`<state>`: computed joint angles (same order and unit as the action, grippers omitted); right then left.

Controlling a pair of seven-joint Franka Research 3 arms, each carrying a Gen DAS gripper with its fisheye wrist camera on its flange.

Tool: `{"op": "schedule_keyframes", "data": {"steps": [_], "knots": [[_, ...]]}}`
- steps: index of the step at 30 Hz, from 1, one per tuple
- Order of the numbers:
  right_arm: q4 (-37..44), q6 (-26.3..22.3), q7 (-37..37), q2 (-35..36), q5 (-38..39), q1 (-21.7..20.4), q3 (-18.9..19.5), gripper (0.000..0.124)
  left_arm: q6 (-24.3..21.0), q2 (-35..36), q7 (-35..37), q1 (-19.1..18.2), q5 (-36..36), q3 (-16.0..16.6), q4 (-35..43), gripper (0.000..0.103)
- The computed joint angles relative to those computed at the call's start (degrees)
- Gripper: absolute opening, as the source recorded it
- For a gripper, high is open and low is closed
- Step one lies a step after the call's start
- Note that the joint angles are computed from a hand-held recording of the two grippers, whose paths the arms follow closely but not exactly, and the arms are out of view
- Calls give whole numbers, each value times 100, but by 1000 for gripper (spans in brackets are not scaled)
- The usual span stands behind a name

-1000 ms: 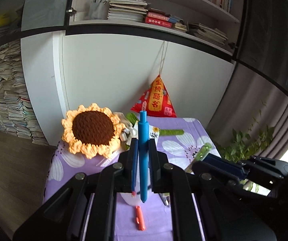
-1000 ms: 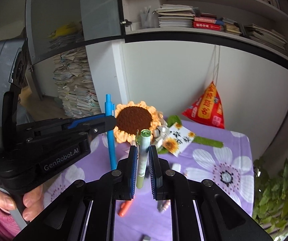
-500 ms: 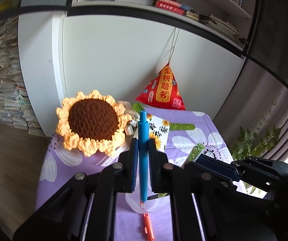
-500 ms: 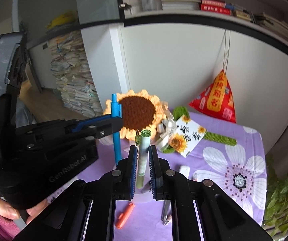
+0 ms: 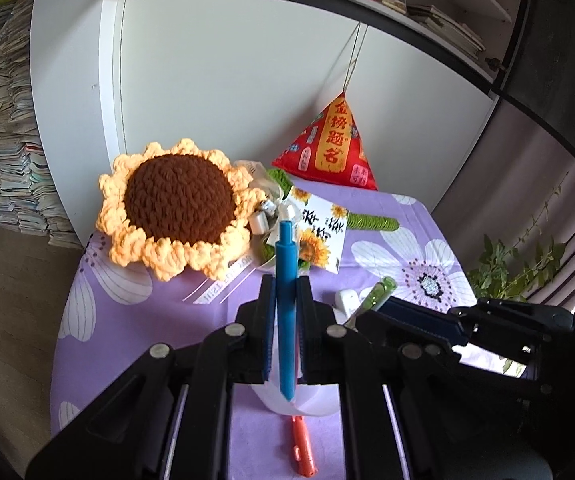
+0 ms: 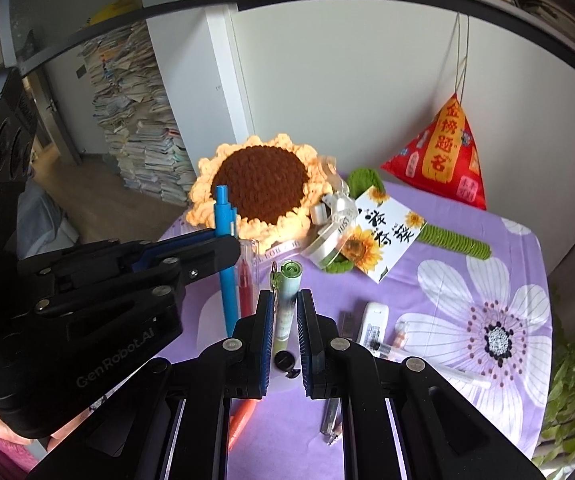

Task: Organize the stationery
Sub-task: 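Carry the blue pen over the clear cup while the right tool carries the pale green pen there, then drop the blue pen into the cup while the right tool drops the green pen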

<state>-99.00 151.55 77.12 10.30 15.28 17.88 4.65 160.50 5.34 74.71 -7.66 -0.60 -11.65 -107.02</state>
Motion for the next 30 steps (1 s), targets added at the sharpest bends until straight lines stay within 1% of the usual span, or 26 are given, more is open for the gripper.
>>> {"op": "schedule_keyframes", "data": {"steps": [8, 14, 19, 20, 22, 24, 26, 27, 30], "knots": [[50, -181, 6, 67, 36, -9, 2, 12, -79, -21, 186, 22, -225, -28, -118, 8], [53, -224, -2, 72, 119, -26, 9, 12, -164, -16, 296, 28, -383, -40, -126, 8], [48, -251, -21, 56, 156, -36, 9, 12, -198, -48, 235, 9, -333, -21, -140, 9], [53, -258, -25, 56, 164, -38, 10, 12, -221, -55, 254, 13, -375, -25, -135, 11], [1, -234, -56, -5, 205, -53, 11, 12, -261, -70, 295, 22, -464, -26, -118, 18], [-94, -161, -102, -110, 257, -73, 9, 12, -201, -120, 159, 5, -368, 5, -152, 35], [-237, -43, -135, -256, 306, -96, -2, 12, -41, -209, -112, -23, -105, 52, -240, 38], [-307, 18, -143, -331, 315, -112, -17, 12, 8, -250, -162, -27, -48, 59, -267, 38], [-504, 169, -28, -525, 202, -132, -67, 12, 103, -366, -152, -35, -68, 59, -331, 38]]}}
